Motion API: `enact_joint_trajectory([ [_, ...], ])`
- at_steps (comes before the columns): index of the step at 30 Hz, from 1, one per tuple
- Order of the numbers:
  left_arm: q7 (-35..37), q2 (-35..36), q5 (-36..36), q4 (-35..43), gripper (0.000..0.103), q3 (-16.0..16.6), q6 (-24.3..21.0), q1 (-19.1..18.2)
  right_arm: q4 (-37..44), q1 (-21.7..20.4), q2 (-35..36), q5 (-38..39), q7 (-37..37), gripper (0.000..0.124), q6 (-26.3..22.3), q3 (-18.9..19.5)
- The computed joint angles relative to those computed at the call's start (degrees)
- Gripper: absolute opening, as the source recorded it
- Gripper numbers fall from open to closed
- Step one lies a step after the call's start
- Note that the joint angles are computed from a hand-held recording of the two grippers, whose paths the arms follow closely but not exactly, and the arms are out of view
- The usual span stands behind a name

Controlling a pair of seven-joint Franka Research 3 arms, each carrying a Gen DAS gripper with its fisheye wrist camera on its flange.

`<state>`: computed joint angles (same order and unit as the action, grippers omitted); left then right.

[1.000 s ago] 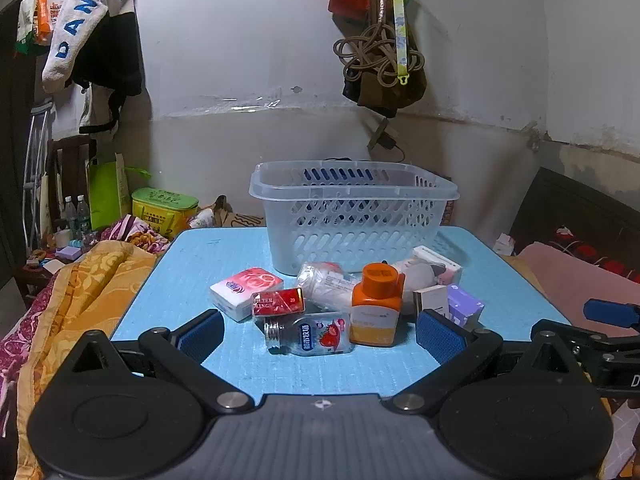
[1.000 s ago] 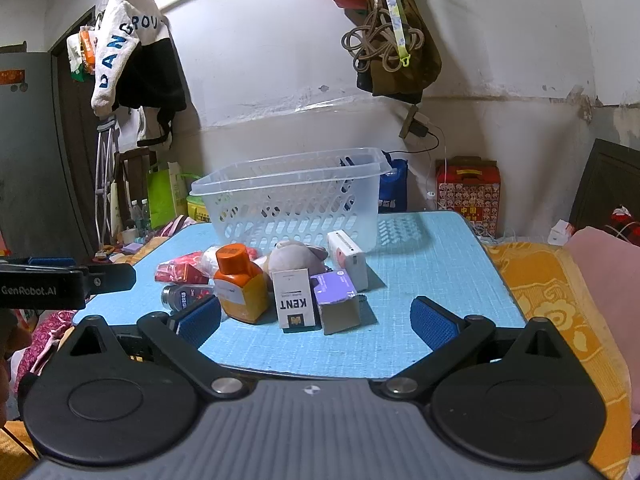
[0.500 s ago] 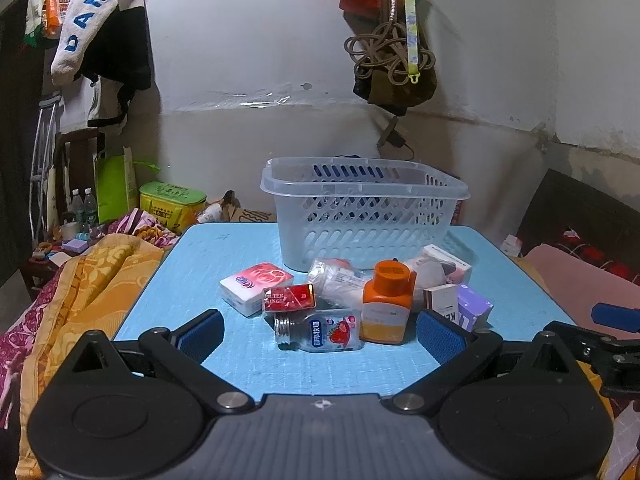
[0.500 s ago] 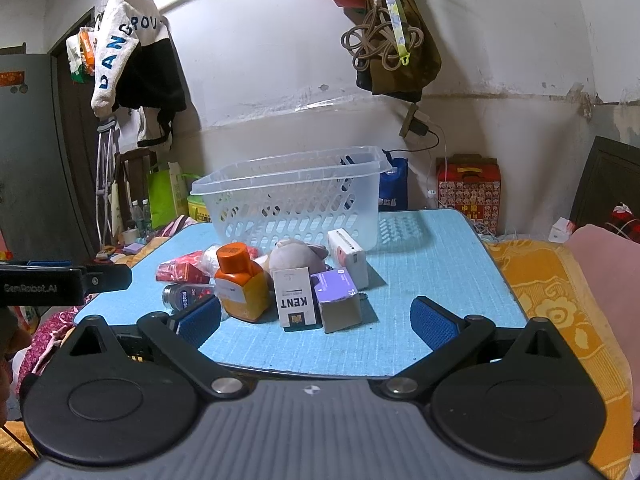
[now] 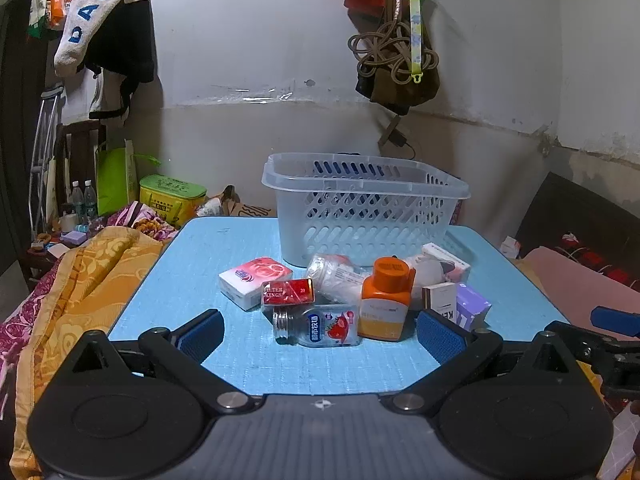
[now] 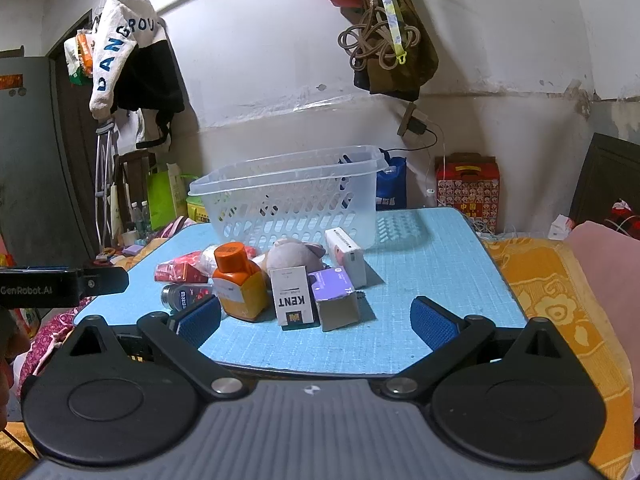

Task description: Organize objects

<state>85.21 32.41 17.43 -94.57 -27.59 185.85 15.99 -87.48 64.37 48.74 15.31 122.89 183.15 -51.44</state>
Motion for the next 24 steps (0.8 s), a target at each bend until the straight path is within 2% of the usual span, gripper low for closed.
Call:
enact_joint_trajectory([
  [3, -0.2, -0.1, 0.1, -0.1, 0.103, 0.4, 0.2, -0.3, -0.2, 0.2, 0.0, 0.1, 0.1, 0.103, 0.0, -0.1],
  [8, 0.0, 0.3, 0.0, -0.1, 0.103, -1.4, -0.3, 1.1, -0.3, 0.1, 0.0, 0.5, 0.0, 0.103, 0.3, -0.1],
  [11, -0.3, 0.0, -0.1, -0.2, 0.103, -0.2, 0.1, 0.1, -0.5, 0.1, -0.1, 0.6, -0.2, 0.103, 0.4, 0.1],
  [24, -1.0, 0.0, 1.3, -0.8, 0.103, -1.1, 1.1, 1.2, -0.7, 0.3, -0.2, 1.3, -0.9, 0.103, 0.4, 0.2],
])
